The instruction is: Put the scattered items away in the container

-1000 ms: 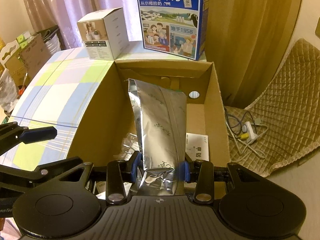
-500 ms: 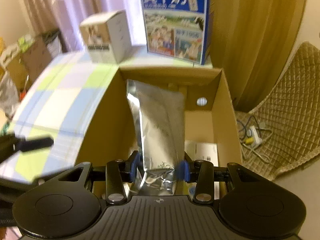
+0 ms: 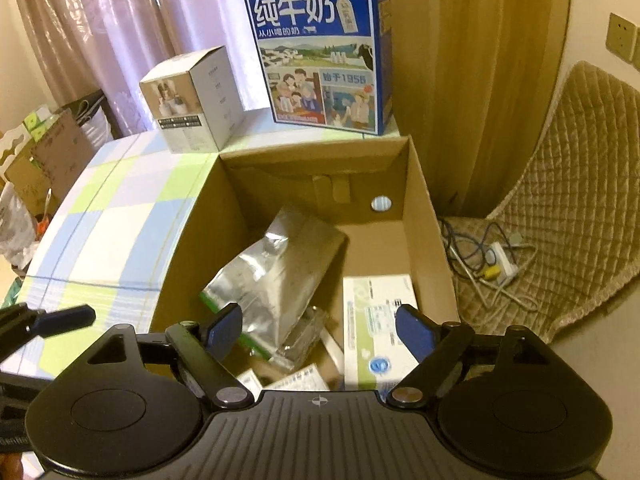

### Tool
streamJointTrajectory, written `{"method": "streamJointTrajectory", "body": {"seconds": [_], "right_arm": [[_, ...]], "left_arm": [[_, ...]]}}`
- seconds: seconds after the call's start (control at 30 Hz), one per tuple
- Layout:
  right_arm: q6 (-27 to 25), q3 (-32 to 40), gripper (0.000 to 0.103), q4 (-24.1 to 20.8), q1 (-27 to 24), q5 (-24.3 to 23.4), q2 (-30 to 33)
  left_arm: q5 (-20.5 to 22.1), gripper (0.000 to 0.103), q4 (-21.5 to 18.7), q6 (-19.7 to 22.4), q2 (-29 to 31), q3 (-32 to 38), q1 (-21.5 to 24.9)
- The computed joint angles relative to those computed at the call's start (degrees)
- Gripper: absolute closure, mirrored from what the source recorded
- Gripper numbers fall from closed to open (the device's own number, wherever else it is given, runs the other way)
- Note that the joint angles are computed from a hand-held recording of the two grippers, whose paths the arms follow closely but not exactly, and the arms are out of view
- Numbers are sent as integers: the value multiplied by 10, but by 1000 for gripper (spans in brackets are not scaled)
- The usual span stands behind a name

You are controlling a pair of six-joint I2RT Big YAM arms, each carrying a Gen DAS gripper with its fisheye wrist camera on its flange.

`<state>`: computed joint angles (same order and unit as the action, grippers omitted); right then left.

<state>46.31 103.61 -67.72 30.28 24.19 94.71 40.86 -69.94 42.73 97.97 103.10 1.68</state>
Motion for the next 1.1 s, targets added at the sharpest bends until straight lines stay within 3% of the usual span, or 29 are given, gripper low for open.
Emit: {"method": "streamJointTrajectory", "body": {"seconds": [0.33,0.4,0.5,0.83,1.1], "right_arm": [[50,-9,7,-51,56,32,-27],[57,-4,4,-65,71,43,-31],[73,9,2,-92,95,62,-33],[149,47,2,-180,175,118,-35],[216,62,2,-217,230,152,-38]], "left_arm": [[13,17,-8,11,-48,-34,29],[15,8,-6,12,-62,-46,37],[9,2,2,24,-88,-71,49],[27,1,-43,59,-152,-114,102],[49,1,-97,98,-186,-124,145]]}}
